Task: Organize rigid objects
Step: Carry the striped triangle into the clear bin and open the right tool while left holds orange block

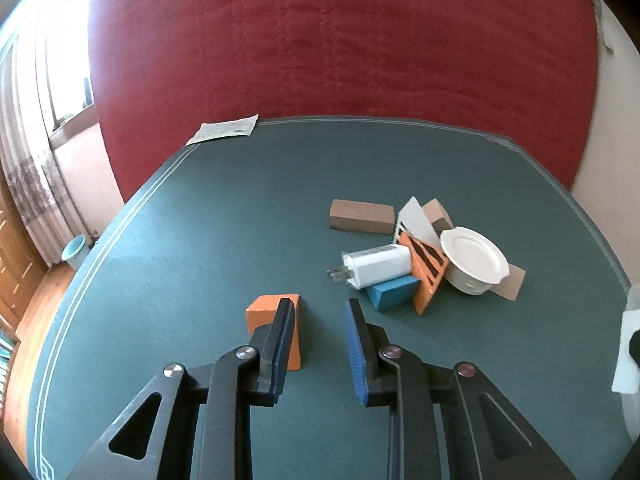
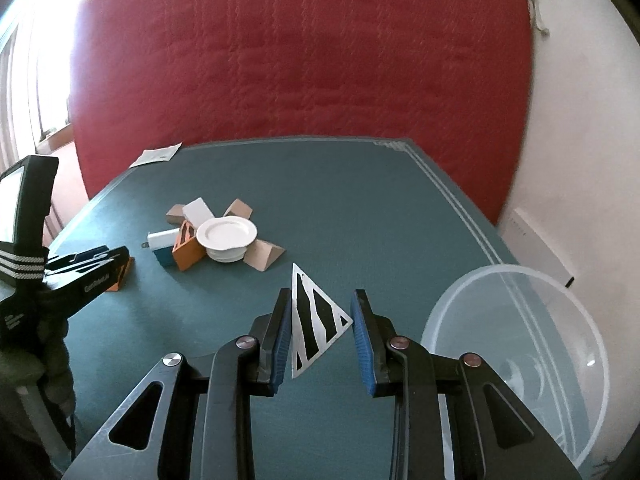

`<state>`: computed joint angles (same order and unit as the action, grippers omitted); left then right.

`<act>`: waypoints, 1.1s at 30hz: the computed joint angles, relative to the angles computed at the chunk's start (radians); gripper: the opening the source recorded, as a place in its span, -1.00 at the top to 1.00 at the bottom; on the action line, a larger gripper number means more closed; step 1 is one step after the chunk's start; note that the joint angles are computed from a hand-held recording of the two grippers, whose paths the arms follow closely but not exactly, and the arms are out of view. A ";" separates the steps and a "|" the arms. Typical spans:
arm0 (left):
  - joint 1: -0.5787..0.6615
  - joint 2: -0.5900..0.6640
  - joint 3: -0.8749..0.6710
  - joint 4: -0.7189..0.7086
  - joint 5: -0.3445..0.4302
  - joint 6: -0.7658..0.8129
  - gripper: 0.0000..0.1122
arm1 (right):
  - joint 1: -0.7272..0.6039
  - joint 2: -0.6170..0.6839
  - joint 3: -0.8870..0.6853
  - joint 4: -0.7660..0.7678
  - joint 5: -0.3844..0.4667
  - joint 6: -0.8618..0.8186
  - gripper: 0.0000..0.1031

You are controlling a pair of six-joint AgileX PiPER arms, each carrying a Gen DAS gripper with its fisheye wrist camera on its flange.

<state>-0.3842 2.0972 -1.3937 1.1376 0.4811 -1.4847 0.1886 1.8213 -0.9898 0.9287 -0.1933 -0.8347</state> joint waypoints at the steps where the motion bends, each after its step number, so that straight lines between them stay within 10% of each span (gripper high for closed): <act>1: -0.002 -0.003 0.003 0.000 -0.002 0.001 0.53 | 0.000 -0.004 0.004 0.002 -0.006 -0.002 0.42; 33: -0.134 -0.084 0.056 -0.086 -0.086 0.110 0.58 | -0.114 -0.093 0.118 0.066 -0.081 -0.070 0.42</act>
<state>-0.5187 2.0127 -1.3374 1.0511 0.3950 -1.3747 0.0745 1.7284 -0.8713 0.9946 -0.2745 -0.9050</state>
